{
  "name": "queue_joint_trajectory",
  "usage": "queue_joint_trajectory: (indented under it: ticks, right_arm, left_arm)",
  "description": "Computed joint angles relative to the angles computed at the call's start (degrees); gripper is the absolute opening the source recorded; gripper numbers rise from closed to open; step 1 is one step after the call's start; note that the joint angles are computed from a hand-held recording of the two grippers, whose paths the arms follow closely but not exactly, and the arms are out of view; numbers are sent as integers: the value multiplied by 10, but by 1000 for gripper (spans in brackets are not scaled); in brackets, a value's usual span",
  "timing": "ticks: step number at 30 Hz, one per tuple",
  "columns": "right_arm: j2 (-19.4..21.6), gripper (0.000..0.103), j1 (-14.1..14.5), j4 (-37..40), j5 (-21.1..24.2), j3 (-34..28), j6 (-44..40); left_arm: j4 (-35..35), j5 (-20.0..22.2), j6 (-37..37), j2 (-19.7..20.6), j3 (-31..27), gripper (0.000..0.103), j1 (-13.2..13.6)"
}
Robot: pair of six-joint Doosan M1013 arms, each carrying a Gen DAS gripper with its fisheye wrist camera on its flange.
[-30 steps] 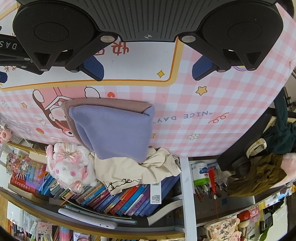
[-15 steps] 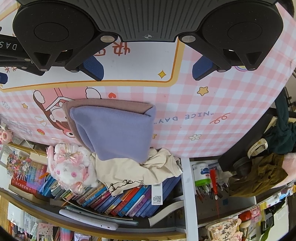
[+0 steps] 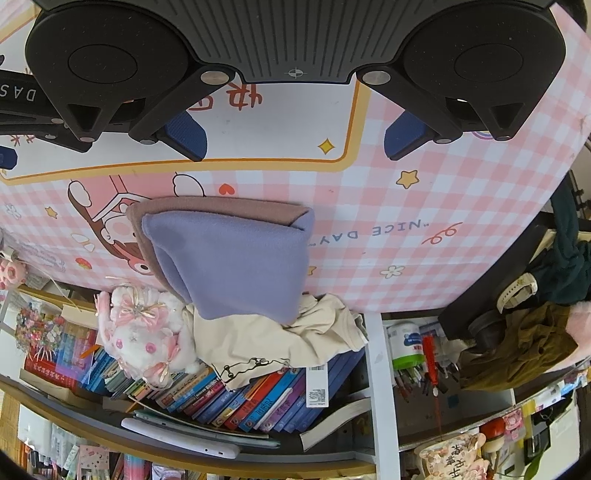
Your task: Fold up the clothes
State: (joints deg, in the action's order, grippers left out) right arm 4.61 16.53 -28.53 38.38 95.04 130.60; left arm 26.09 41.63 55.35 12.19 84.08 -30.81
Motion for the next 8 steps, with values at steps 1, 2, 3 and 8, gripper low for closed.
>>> queue_joint_trajectory:
  ticks: [1,2,3,8]
  right_arm:
    - [0,103,0,1,0,0,-1]
    - [0,103,0,2,1,0,-2]
    - [0,103,-1,3,1,-1,-3]
    - [2,103,-2,7,1,-2,-7]
  left_arm:
    - [-2,0,1,0,0,103,0]
    - [-4,1,2,0,0,103,1]
    - [-5,1,1,0,0,103,1]
    - [-8,2,-4,1,-1,103,2]
